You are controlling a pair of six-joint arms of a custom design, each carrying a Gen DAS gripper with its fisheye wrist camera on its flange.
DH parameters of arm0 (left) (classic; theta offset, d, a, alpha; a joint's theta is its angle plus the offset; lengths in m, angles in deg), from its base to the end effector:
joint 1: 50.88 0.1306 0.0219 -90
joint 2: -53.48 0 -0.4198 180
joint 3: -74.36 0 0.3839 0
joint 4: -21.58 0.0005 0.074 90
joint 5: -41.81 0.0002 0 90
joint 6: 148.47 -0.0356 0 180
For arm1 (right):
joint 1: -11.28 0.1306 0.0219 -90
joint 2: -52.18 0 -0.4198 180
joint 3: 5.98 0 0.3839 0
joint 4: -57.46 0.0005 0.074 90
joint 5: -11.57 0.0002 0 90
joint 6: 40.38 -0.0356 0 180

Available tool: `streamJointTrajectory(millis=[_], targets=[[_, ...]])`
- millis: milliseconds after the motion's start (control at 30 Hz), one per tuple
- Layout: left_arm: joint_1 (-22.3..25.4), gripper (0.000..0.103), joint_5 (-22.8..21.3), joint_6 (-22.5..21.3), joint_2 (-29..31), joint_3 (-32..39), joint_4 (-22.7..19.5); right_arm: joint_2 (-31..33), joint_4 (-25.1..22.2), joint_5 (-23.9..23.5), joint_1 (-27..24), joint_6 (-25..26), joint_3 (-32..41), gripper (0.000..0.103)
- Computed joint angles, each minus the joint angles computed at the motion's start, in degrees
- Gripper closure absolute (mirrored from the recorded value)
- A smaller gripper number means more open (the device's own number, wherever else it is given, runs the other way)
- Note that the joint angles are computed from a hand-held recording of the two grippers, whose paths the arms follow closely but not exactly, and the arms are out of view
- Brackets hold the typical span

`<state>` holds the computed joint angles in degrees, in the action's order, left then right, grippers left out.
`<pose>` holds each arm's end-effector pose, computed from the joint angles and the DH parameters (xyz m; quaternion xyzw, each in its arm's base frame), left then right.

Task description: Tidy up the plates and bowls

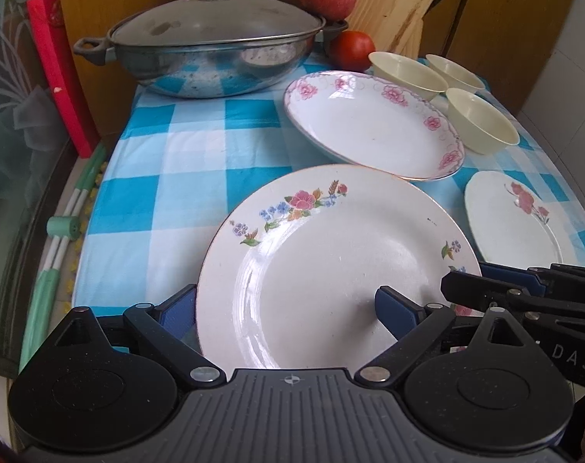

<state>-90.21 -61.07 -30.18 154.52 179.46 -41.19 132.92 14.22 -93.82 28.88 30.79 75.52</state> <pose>0.4236 -0.3375 0.4768 0.0619 0.9553 -0.0594 0.2828 0.3957 0.1349 0.4767 -0.0442 0.9075 0.2412 0.3410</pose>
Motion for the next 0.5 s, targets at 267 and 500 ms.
streamJointTrajectory(millis=[267, 500], targets=[[-1.0, 0.006, 0.5, 0.6, 2.2, 3.1, -1.0, -0.8, -0.4, 1.7, -1.3, -0.5, -0.3, 0.076], [-2.2, 0.006, 0.6, -0.2, 4.0, 6.3, -1.3, -2.5, -0.3, 2.7, -3.5, -1.9, -1.0, 0.076]])
